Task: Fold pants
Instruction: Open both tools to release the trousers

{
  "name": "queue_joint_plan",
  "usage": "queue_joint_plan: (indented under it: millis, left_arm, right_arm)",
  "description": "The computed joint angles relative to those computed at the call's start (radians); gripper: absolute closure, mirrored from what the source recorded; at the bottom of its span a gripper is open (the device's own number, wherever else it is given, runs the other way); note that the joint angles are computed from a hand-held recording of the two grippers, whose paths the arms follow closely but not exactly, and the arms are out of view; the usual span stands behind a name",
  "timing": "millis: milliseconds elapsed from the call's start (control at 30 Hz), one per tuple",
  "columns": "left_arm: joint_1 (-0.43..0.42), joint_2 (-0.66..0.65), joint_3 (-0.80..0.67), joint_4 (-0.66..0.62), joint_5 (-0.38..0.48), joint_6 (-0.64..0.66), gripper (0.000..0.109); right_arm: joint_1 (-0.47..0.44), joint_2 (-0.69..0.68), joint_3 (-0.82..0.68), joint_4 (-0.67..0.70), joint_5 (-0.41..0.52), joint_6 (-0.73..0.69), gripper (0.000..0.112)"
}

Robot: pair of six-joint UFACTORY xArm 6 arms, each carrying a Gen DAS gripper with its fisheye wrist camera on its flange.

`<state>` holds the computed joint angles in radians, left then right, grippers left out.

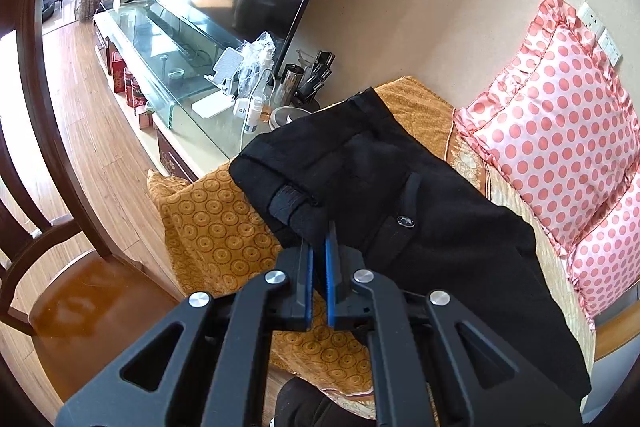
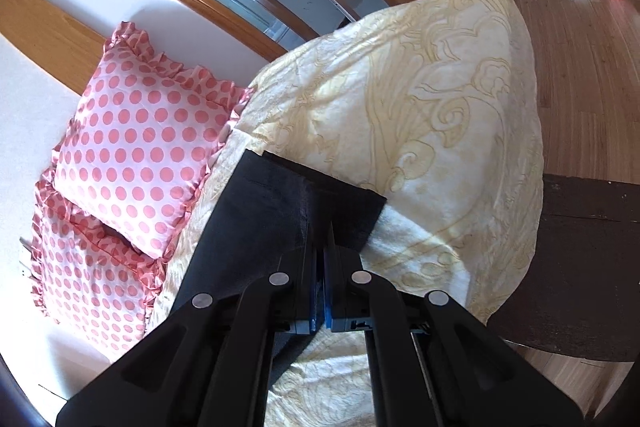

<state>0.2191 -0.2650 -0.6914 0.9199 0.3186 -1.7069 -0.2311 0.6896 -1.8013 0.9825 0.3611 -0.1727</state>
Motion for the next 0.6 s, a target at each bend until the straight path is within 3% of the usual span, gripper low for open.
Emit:
queue_joint_plan:
  millis: [367,467,500,533,600]
  left_arm:
    - [0.017,0.055,-0.013,0.044,-0.024,0.037,0.096]
    - [0.036,0.049,0.002,0.056,-0.07,0.025,0.091]
    - [0.045,0.044,0.012,0.047,-0.096,0.029,0.086]
    - [0.054,0.035,0.022,0.045,-0.118,0.022,0.071]
    - [0.037,-0.004,0.027,0.142,-0.042,-0.1,0.04]
  right_arm:
    - [0.0,-0.018,0.034,0.048,-0.003,-0.071,0.109]
    - [-0.002,-0.044,0.065,0.01,-0.015,-0.055,0.101]
    - [0.0,-0.059,0.087,-0.051,-0.044,-0.01,0.094]
    - [0.004,-0.074,0.111,-0.118,-0.083,0.038,0.08]
    - [0.014,-0.117,0.183,-0.268,-0.194,0.14,0.064]
